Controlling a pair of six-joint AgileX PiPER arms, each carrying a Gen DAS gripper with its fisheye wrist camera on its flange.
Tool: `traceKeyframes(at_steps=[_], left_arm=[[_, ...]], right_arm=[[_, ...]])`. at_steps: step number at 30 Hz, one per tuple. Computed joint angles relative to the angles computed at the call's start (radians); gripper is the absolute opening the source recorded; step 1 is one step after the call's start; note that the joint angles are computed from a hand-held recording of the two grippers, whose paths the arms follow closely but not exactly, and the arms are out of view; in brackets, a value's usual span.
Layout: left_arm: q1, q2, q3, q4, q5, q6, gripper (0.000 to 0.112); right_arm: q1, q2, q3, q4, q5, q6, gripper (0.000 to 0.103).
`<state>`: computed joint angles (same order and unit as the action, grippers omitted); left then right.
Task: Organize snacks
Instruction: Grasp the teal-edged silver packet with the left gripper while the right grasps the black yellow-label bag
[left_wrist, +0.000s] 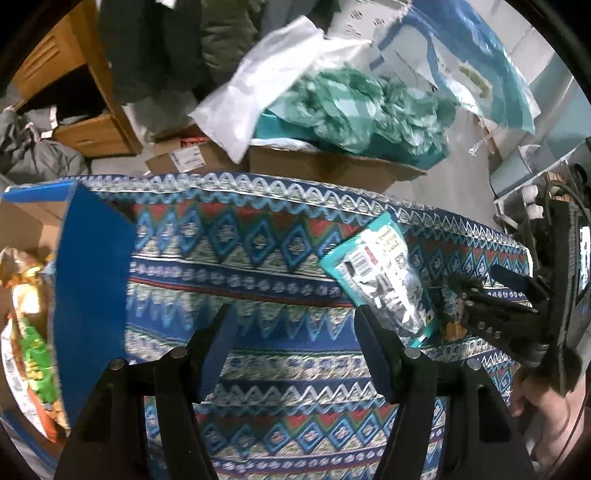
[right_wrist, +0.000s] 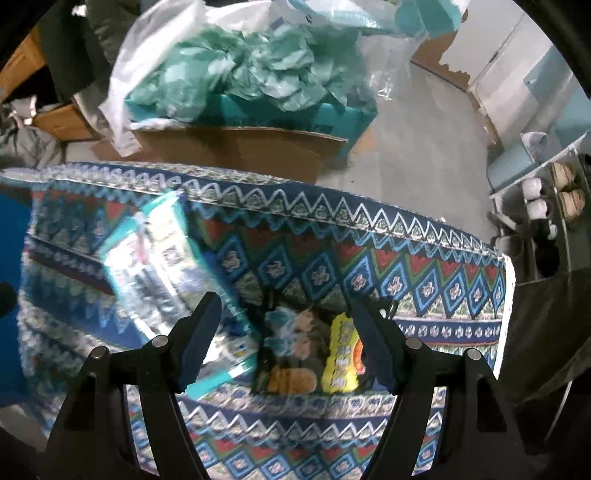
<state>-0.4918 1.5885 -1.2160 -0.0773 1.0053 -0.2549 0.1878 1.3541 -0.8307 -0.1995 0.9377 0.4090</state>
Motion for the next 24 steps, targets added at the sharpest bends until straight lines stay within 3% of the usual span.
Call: traceKeyframes(at_steps=[11,18,24], left_arm=[[-0.059,0.134,-0.016,0.037,-0.062,-0.087,0.067],[-0.048,0.141,0.005,0.031,-0.069,-0.075,0.067],[-0.024,0.121,0.046,0.013,-0.068,-0.053,0.067]], right_arm=[[-0.006,0.100,0.051,-0.104,-0.109,0.062,0.074],[0.031,0.136,0.093,-0.142,-0.135,0.091,0.074],[0.066,0.116,0.110,-0.022,-0.120,0.018,0.074]])
